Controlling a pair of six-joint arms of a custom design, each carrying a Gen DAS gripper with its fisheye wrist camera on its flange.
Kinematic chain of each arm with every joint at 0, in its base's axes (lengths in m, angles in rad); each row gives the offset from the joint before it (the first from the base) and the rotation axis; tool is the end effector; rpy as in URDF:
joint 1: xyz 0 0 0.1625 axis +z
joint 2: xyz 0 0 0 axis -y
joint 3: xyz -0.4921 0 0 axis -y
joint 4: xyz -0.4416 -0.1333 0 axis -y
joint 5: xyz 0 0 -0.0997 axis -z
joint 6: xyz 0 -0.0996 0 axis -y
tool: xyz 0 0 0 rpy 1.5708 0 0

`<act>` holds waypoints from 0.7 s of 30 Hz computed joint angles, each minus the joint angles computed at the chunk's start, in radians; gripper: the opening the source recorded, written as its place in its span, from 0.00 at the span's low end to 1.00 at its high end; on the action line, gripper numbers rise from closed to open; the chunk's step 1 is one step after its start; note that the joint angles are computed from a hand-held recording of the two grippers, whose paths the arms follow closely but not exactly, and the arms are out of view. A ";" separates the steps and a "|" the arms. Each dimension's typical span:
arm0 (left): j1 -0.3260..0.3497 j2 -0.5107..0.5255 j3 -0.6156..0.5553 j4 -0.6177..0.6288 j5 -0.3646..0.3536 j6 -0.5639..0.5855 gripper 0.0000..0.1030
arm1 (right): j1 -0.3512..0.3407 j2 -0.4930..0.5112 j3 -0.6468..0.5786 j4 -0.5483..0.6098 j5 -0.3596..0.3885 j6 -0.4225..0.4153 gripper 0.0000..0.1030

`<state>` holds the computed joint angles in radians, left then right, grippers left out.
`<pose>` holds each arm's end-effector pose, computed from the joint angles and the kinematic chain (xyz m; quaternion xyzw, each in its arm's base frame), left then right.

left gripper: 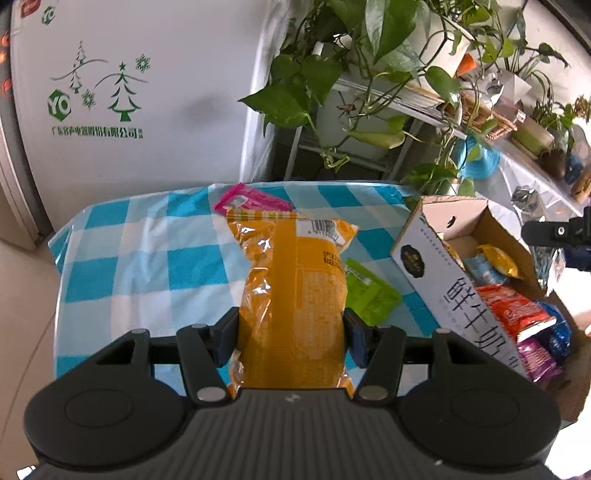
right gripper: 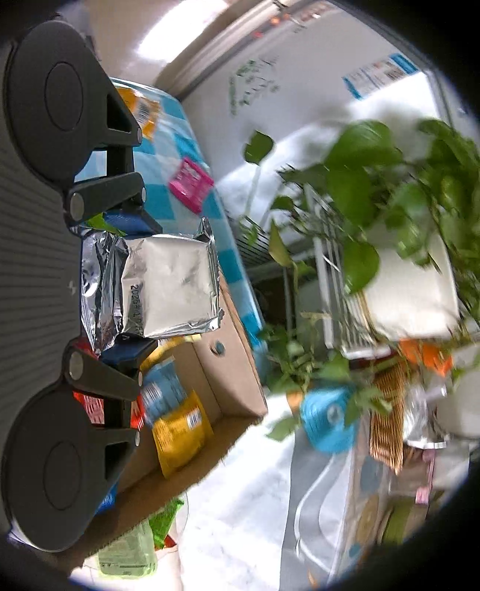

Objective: Organize snacks
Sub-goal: 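Lift and carry the yellow and silver bags over the cardboard box with both tools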

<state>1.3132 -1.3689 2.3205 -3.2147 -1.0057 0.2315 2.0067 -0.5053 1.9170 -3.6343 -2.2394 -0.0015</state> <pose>0.0568 -0.5169 0.2839 0.1269 0.8994 -0.3292 0.2580 0.3297 -0.5384 -0.0370 0.0916 -0.8964 0.3623 0.2384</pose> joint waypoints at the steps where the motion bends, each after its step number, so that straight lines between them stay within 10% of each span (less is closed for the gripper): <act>1: -0.004 -0.001 0.005 -0.002 -0.001 -0.007 0.55 | -0.003 -0.003 0.004 -0.012 -0.002 0.004 0.63; 21: -0.177 0.100 0.025 -0.038 -0.138 -0.138 0.56 | -0.054 -0.090 0.107 -0.198 0.002 0.087 0.63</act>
